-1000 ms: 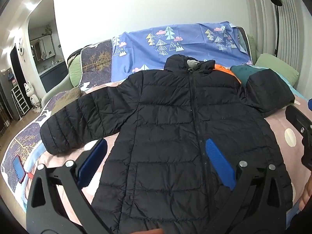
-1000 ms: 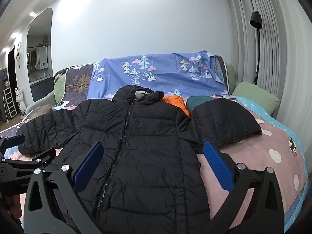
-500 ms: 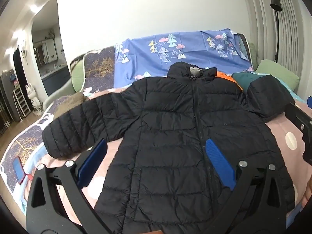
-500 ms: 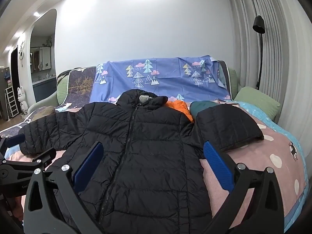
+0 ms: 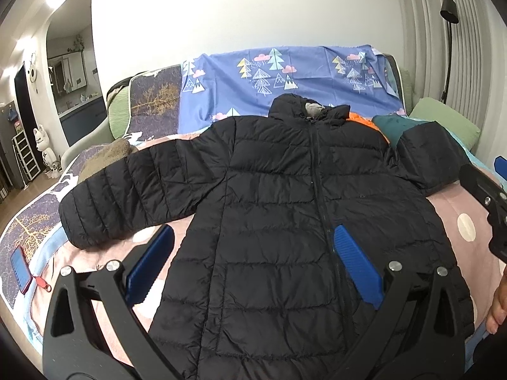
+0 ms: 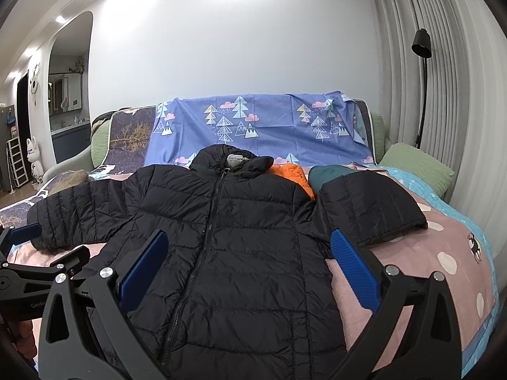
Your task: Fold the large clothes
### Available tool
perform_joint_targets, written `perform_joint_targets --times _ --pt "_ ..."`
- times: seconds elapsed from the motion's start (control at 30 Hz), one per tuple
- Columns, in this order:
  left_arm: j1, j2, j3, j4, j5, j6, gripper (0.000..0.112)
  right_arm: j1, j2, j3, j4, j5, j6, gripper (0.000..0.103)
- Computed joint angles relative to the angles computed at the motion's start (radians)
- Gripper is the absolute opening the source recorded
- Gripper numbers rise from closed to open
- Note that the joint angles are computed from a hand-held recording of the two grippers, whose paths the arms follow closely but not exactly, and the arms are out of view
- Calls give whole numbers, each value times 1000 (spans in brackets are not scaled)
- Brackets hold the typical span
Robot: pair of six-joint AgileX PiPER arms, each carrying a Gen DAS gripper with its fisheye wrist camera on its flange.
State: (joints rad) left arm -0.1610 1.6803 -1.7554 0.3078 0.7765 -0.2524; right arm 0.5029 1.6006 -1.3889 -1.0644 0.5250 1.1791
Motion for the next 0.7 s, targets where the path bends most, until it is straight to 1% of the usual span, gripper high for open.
perform_joint_targets --times 0.23,0.3,0.43,0.47,0.5,0.53,0.57,0.67,0.7 --pt "7 -8 13 -24 -15 19 101 9 2 2 4 9 2 102" --pt "9 -15 29 -27 -35 27 101 9 1 2 5 7 1 102" --pt "3 -36 75 26 -85 -8 101 9 2 2 6 7 0 102" --pt "7 -45 93 27 -108 -6 101 8 2 3 7 5 -1 102" --pt "9 -48 98 22 -114 -4 101 11 4 0 7 8 0 102" --pt "13 -45 94 11 -107 4 101 13 5 1 4 8 1 102" --pt "24 -38 82 -31 -93 37 101 17 8 1 0 11 6 102" --pt "61 -17 47 -189 -41 168 101 23 11 1 -8 17 15 102" --pt "72 -15 46 -230 -38 195 101 24 11 3 -11 17 19 102"
